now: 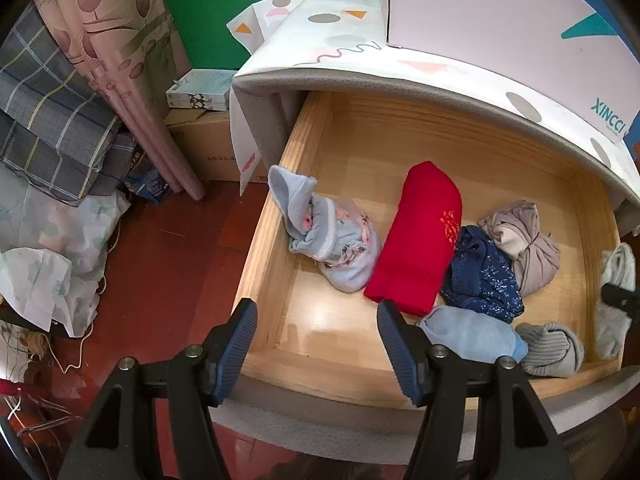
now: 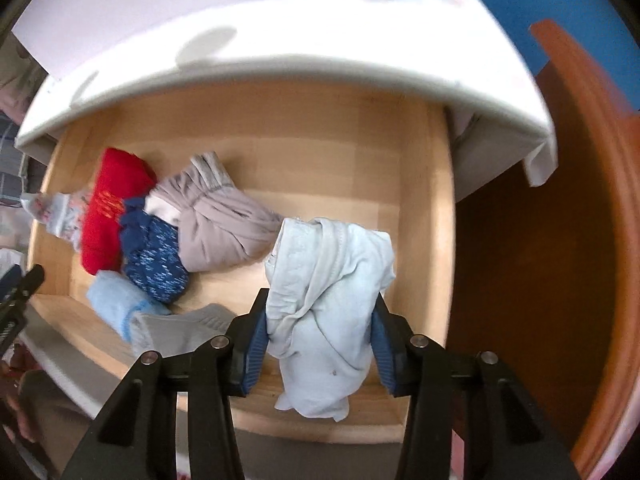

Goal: Take underwear out of drawer
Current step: 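Lift the grey-blue garment with the right gripper into the white box and release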

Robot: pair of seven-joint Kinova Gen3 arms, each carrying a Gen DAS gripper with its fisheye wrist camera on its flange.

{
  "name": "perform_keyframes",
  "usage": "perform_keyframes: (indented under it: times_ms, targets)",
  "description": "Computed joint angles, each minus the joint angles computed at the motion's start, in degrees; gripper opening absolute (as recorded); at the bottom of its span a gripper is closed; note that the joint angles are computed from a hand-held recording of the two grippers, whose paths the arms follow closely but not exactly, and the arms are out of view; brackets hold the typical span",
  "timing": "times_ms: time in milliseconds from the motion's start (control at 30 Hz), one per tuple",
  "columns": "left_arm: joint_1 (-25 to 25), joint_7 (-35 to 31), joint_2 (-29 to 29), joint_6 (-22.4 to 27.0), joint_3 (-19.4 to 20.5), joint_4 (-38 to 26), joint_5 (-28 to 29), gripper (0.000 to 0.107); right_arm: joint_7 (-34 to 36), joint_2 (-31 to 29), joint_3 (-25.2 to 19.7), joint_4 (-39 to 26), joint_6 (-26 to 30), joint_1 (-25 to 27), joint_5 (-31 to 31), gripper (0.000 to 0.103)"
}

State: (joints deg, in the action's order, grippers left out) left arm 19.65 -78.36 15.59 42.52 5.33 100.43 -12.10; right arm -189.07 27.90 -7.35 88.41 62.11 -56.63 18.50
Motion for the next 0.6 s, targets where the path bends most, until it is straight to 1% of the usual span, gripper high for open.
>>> perform_keyframes:
  times_ms: [100,333,467,533,600]
  targets:
    - [-0.3,-0.6,0.0,0.3,0.2,-0.1,0.4,0.064,-0.8,-2.4,0.2,-0.6,2.2,-1.0,1.5,0.042]
    - [-0.3,-0.8,0.0,0.2,0.1,-0.1,0.5,0.064,-2.0,-7.0,-1.1,-5.8,11.0,-3.3,7.1,0.042]
    - [-0.2,-0.8,0.1,0.3,0.2,-0.1,0.6,0.064,0.6,-8.4,-1.4,-11.8,17.6,-3.4,11.7,0.042]
    - [0.1,-0.4,0.2,0.1,0.1,-0.2,0.3,0.064,3.5,-8.4,-0.9,-15.6,21.1,-3.4,13.9,0.042]
    - [0.4,-0.1,0.3,0.1,0.0,-0.2,-0.1,0.064,6.7,-7.6,-0.7,-19.4,23.4,-2.2,15.5,0.042]
